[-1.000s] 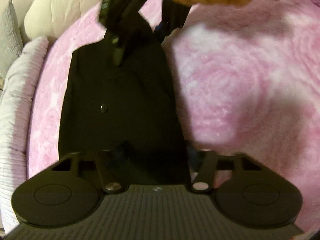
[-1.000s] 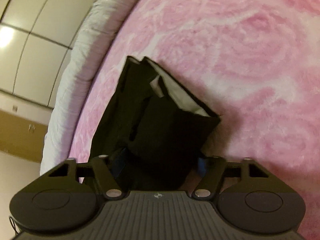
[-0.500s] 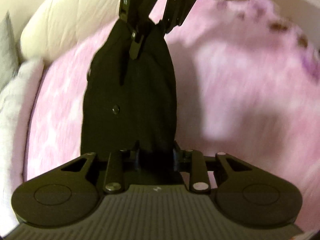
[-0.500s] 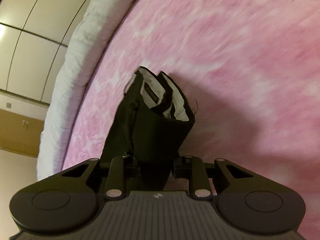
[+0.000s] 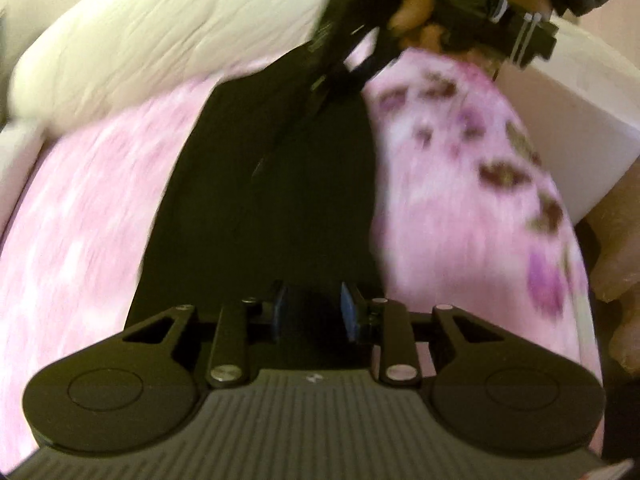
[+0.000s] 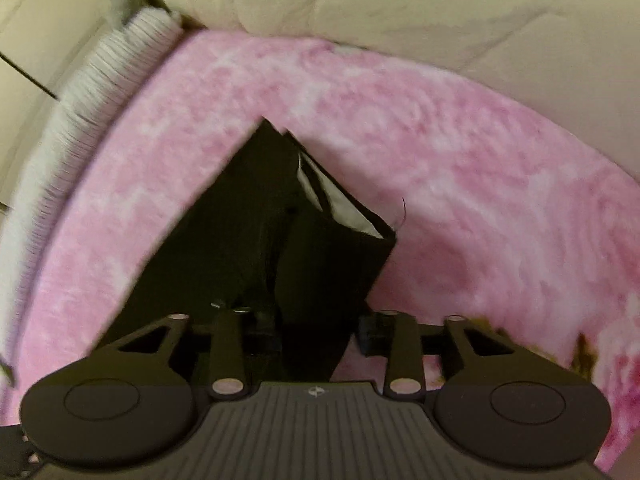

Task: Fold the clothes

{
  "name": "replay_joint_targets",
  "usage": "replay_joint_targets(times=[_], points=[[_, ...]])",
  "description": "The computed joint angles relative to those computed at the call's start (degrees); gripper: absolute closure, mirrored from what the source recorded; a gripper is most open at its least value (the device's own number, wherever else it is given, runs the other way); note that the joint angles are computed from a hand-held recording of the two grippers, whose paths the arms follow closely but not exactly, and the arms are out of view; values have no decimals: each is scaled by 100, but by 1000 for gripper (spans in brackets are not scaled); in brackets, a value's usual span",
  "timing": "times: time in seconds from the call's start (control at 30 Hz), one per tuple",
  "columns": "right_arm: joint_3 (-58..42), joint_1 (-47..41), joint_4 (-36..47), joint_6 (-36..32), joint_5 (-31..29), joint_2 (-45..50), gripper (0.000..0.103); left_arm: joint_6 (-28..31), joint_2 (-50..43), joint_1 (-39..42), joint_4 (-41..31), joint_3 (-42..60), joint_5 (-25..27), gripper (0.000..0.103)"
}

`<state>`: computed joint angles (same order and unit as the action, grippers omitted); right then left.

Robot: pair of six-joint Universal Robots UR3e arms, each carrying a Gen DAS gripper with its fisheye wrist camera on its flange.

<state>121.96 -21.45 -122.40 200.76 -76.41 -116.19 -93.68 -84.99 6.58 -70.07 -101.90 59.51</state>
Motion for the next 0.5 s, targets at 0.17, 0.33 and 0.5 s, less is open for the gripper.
replay_joint_targets(times=[0.17, 0.33, 0.5], points=[[-898, 2308, 74, 1882, -2560, 796, 48, 701, 613, 2334, -483, -152, 601, 56], [-2953, 4591, 1073, 3332, -3802, 2427, 48, 1195, -171, 4455, 233, 297, 971, 54], [-5953, 6261, 1501, 3801, -3869, 4930, 48, 1169, -2516, 5744, 217, 2649, 708, 52]])
